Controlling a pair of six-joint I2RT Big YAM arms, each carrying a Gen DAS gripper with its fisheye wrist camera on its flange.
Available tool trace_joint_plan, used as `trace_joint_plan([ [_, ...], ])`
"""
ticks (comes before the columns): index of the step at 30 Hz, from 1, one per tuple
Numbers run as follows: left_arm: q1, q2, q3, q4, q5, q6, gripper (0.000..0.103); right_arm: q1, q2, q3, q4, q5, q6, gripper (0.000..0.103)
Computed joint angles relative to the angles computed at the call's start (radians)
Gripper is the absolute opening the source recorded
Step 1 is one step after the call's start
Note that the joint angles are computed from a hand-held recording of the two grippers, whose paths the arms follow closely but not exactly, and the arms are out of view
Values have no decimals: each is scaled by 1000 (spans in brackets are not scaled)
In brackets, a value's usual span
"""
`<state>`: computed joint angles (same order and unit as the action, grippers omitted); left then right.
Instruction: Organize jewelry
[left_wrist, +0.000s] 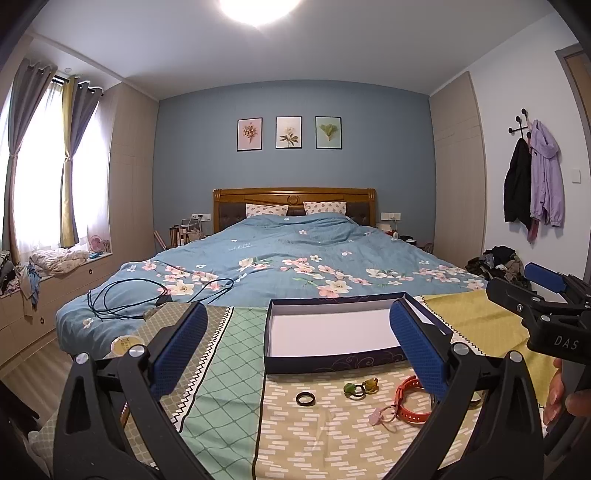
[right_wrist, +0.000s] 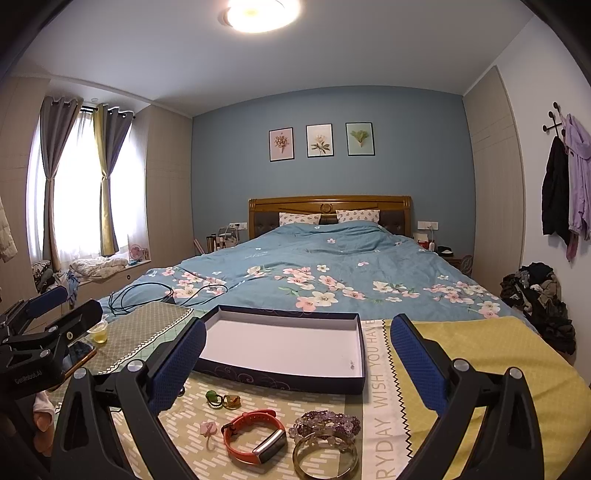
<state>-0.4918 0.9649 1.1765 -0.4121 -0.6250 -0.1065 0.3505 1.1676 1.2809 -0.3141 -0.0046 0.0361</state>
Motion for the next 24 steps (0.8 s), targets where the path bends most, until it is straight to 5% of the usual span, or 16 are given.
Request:
trace_joint_plan([
  [24,-7,-2,-4,11,-13,2,97,12,15,4,1,4,5,97],
])
